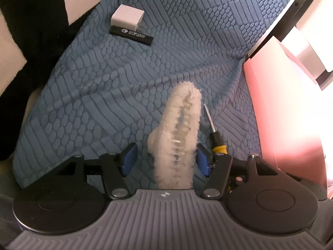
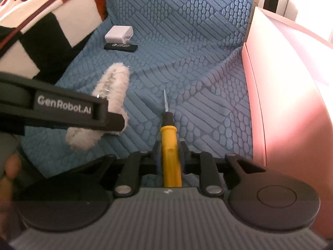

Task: Organize rigid objects
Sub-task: 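Lift the brush with the left gripper while the right gripper lifts the screwdriver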

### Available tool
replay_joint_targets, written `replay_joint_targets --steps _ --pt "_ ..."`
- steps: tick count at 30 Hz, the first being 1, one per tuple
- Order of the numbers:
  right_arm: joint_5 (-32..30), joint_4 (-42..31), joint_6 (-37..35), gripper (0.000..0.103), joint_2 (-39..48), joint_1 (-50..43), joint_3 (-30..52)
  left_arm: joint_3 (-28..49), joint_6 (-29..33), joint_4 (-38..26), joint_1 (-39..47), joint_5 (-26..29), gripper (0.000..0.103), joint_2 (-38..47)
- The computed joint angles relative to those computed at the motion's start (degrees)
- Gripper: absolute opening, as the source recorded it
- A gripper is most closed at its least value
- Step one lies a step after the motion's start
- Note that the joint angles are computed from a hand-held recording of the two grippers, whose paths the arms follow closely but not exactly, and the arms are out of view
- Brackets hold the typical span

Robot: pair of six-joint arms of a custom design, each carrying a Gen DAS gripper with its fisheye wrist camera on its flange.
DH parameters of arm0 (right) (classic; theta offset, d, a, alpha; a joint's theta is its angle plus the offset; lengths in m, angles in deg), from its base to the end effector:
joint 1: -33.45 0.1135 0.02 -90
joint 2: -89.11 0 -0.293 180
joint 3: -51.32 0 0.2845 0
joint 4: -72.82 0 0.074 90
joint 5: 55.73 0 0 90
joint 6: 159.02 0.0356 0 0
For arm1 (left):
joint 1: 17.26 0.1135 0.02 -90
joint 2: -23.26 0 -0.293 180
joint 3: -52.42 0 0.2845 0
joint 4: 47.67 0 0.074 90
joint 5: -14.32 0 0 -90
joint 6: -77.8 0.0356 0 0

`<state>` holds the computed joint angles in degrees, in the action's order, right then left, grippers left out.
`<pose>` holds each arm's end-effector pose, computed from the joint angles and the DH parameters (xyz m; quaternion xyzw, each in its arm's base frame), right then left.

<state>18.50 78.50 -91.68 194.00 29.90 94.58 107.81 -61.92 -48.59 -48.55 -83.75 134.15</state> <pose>0.2911 -0.0084 0.0566 -0.1968 0.9273 0.0620 0.3122 0.2983 -0.1755 0.0618 -0.1730 0.9394 -0.1359 0.2628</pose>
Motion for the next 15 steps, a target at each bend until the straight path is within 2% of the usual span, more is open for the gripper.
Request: replay_joint_targets --steps 6,15 --pt "-2.8 0.0 2.8 0.021 -1.1 -1.8 -0.3 1.7 0.4 -1.0 0.2 -0.9 0.066 1.0" --pt "-0.6 1.2 2.1 0.021 0.1 -0.5 -0.5 6.2 3.2 -5.2 -0.7 -4.1 0.066 3.8"
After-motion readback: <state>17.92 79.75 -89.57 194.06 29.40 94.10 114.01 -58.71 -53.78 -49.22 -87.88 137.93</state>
